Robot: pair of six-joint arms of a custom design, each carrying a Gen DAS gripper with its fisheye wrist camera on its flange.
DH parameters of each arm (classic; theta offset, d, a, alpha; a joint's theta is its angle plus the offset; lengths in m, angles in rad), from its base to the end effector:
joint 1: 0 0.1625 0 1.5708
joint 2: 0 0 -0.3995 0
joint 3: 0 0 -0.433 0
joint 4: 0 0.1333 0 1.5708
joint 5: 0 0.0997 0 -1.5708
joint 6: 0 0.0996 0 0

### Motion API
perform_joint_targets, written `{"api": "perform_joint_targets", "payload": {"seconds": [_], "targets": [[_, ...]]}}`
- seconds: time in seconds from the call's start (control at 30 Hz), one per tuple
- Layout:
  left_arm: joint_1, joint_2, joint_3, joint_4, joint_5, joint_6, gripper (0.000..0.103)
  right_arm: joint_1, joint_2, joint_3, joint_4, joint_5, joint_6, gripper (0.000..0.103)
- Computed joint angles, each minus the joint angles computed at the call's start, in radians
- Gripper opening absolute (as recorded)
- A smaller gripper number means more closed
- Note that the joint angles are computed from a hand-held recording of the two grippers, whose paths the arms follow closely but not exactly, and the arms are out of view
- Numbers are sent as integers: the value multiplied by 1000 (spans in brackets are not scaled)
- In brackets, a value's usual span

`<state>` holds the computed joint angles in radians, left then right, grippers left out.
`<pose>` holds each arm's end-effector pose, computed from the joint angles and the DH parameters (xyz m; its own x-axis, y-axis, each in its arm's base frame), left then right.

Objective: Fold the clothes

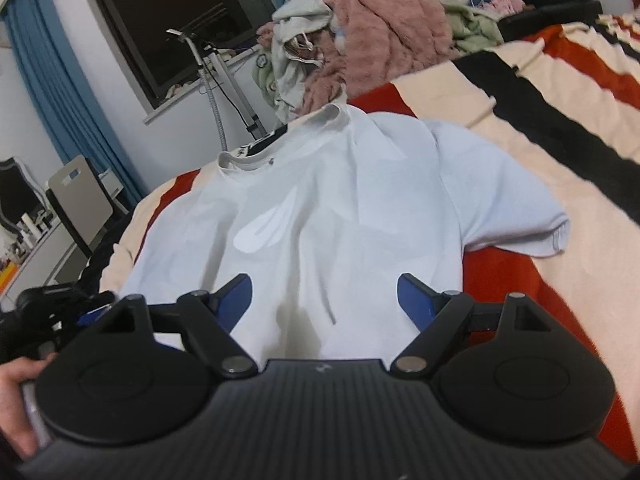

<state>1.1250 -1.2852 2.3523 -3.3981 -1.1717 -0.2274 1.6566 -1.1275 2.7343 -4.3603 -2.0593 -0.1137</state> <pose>-0.0419 -0.4865 0.1688 -0.9929 0.0043 -0.1190 0.0910 0.6721 -0.7348 0.1098 -0.2665 0.1497 -0.9074 0.3120 0.2815 -0.1363 0.4151 -0.8995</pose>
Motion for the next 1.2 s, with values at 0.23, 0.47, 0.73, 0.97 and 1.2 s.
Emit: {"api": "perform_joint_targets", "payload": {"seconds": [0.23, 0.47, 0.73, 0.97, 1.2], "targets": [[45, 18, 3, -3, -63, -11, 25, -3, 19, -8, -7, -3, -20, 81], [39, 52, -9, -11, -78, 55, 7, 28, 59, -23, -15, -67, -56, 81], [-61, 87, -227, 132, 181, 232, 2, 66, 128, -57, -42, -134, -121, 81], [-100, 323, -574, 12, 491, 554, 2, 92, 179, -111, -112, -162, -213, 81], [-16, 458, -682, -35, 475, 570, 7, 59, 209, -139, -156, -130, -268, 81]]}}
